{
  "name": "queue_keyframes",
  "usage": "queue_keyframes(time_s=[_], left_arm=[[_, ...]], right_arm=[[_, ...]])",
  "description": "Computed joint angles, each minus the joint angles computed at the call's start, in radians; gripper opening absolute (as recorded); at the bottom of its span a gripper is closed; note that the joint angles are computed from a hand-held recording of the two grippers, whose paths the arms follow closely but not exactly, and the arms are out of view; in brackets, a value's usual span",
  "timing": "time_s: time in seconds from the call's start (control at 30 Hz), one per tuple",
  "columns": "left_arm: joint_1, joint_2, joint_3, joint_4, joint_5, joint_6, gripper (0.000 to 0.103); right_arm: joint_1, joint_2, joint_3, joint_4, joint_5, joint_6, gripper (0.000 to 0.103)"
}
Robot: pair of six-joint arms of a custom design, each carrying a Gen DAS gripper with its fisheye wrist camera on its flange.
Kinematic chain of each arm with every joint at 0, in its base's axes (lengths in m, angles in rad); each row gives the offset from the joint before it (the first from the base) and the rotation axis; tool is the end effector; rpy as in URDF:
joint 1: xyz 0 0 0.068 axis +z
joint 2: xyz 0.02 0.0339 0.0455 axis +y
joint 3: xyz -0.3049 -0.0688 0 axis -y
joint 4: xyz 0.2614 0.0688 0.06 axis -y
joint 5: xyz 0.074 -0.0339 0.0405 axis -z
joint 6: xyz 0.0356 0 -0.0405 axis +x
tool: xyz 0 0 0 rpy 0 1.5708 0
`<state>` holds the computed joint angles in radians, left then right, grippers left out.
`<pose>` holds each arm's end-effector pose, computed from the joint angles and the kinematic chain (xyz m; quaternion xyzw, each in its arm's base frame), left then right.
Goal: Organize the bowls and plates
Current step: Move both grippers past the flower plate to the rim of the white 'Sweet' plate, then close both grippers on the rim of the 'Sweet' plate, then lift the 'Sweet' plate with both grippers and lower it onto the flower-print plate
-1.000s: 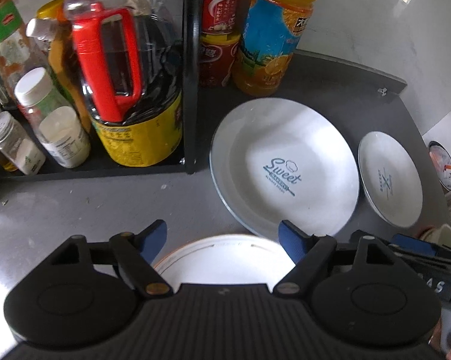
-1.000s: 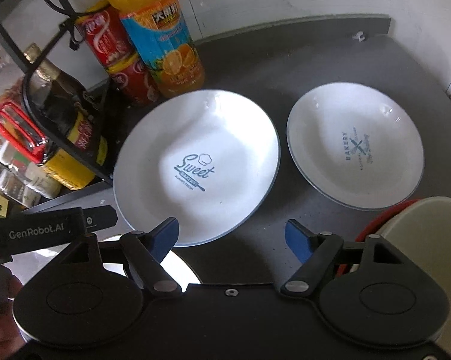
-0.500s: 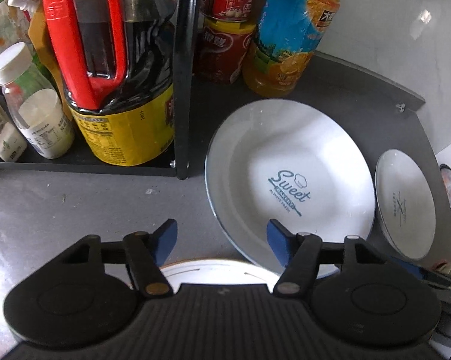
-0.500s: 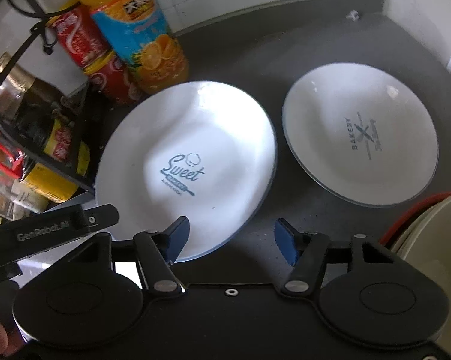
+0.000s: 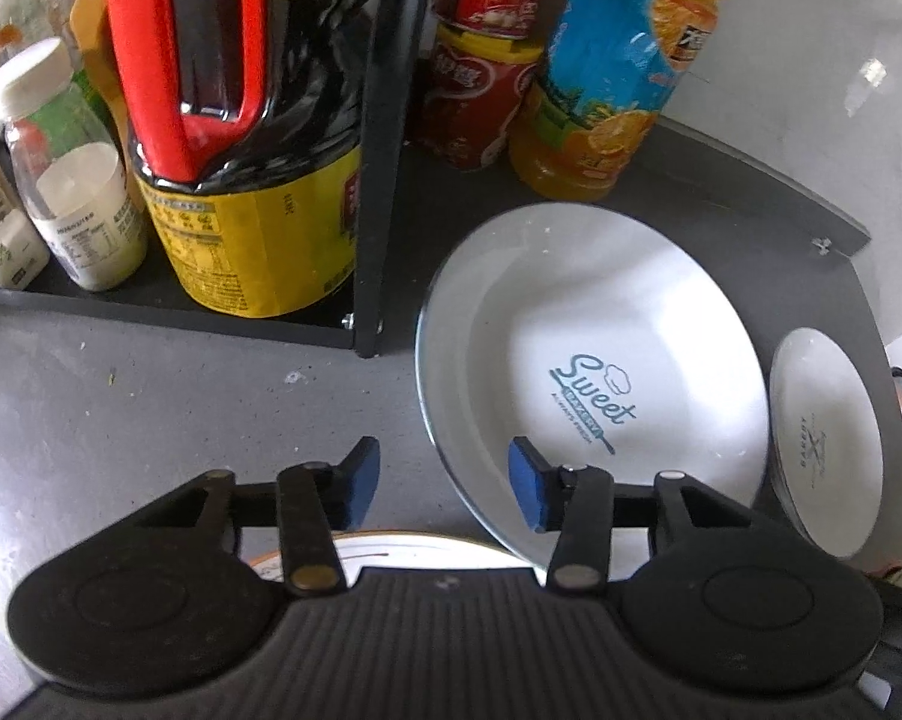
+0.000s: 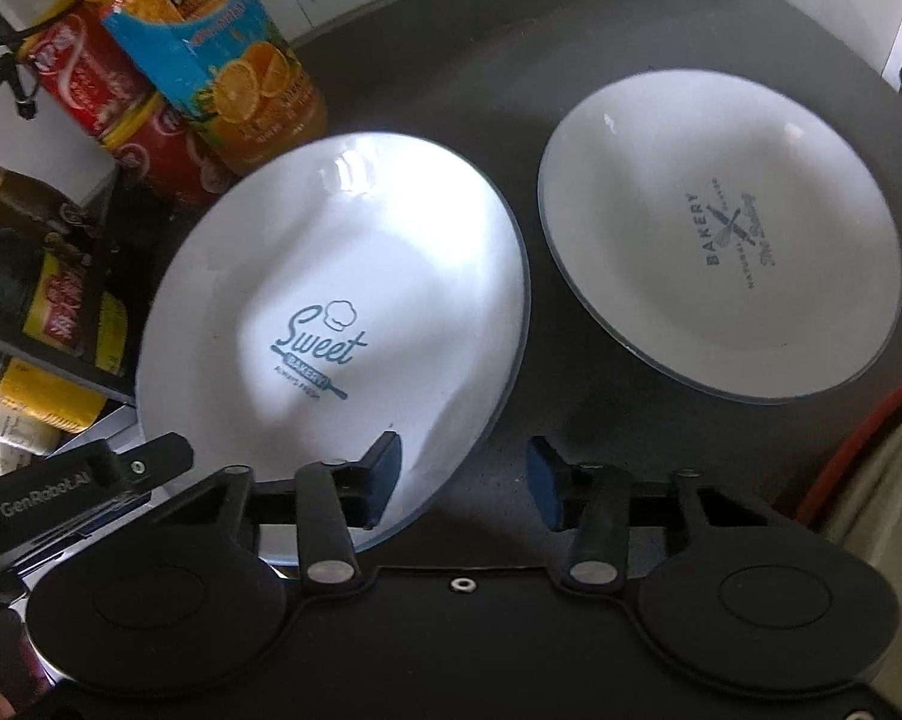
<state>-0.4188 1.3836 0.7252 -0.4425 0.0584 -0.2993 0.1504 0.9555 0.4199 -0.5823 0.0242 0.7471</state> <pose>0.2333 -0.1061 0.2029 0.0648 0.9700 -0.1083 0.2079 0.1458 0.0212 0.1821 0.2890 0.9306 0.0868 0.2074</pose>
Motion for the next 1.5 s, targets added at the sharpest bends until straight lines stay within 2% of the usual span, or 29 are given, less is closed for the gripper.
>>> queue_keyframes(time_s=[0.13,0.27,0.33,0.4,0.6,0.67,0.77,1.07,1.5], left_arm=[[0.012,0.019,-0.006,0.029,0.000,-0.019,0.039],[0.033,0.051,-0.006,0.056,0.004,-0.044,0.030],[0.047,0.058,-0.012,0.075,0.018,-0.051,0.029],[0.053,0.064,-0.015,0.088,0.026,-0.057,0.029],[0.052,0.097,-0.016,0.108,0.047,-0.082,0.029],[0.055,0.106,-0.021,0.118,0.068,-0.095,0.026],[0.059,0.109,-0.024,0.126,0.100,-0.120,0.015],[0.073,0.076,-0.035,0.122,0.119,-0.123,0.013],[0.143,-0.031,-0.028,0.033,0.161,-0.067,0.009]], right_arm=[[-0.009,0.040,0.004,0.037,0.013,-0.010,0.037],[-0.018,0.070,0.003,0.087,0.019,-0.029,0.036],[-0.013,0.072,0.001,0.091,0.032,-0.029,0.036],[0.010,0.090,0.015,0.074,0.072,-0.039,0.030],[-0.037,0.109,0.032,0.065,0.035,-0.043,0.026],[-0.055,0.096,0.035,0.052,0.022,-0.048,0.021],[-0.059,0.048,0.030,0.028,0.020,-0.080,0.019],[-0.001,-0.085,0.040,-0.029,0.046,-0.088,0.015],[0.104,-0.232,0.048,-0.145,0.102,0.025,0.015]])
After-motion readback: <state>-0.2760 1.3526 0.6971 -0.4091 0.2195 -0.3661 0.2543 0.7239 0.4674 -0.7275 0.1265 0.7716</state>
